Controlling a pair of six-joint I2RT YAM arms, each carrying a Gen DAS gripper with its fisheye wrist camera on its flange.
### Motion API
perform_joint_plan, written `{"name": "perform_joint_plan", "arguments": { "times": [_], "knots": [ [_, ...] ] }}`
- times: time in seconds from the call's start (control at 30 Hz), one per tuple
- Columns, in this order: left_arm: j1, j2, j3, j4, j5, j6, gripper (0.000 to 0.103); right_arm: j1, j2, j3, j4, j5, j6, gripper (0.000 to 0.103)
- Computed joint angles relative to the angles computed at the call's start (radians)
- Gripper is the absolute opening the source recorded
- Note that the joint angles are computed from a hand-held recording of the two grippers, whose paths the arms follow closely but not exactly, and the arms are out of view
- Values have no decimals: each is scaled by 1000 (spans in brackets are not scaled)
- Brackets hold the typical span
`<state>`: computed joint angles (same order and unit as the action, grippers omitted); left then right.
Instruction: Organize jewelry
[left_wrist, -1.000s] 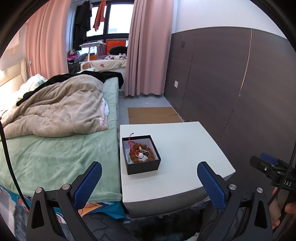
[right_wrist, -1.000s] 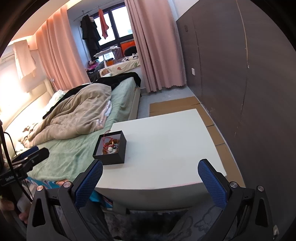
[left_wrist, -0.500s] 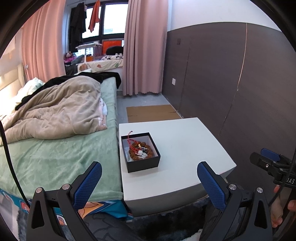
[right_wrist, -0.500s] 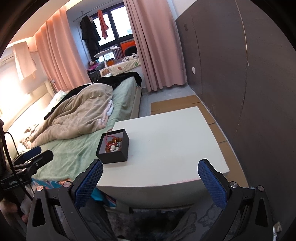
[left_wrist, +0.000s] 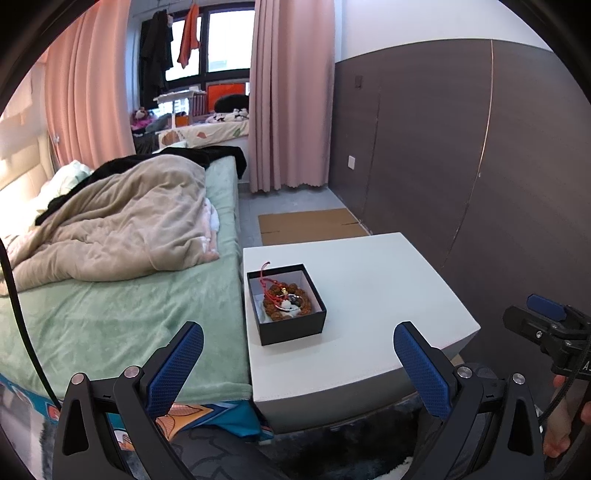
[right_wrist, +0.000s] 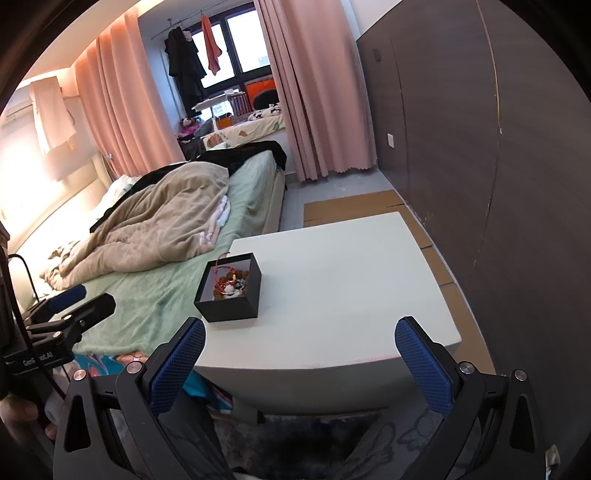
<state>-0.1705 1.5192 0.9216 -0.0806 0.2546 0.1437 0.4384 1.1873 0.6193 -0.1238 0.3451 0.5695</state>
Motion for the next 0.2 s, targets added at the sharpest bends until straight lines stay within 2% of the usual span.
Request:
{"name": "perform_joint_plan", "arguments": {
  "times": [0.2],
  "knots": [
    [10,21,13,3,26,-3,103,1,10,3,7,9,9,103]
  ]
}}
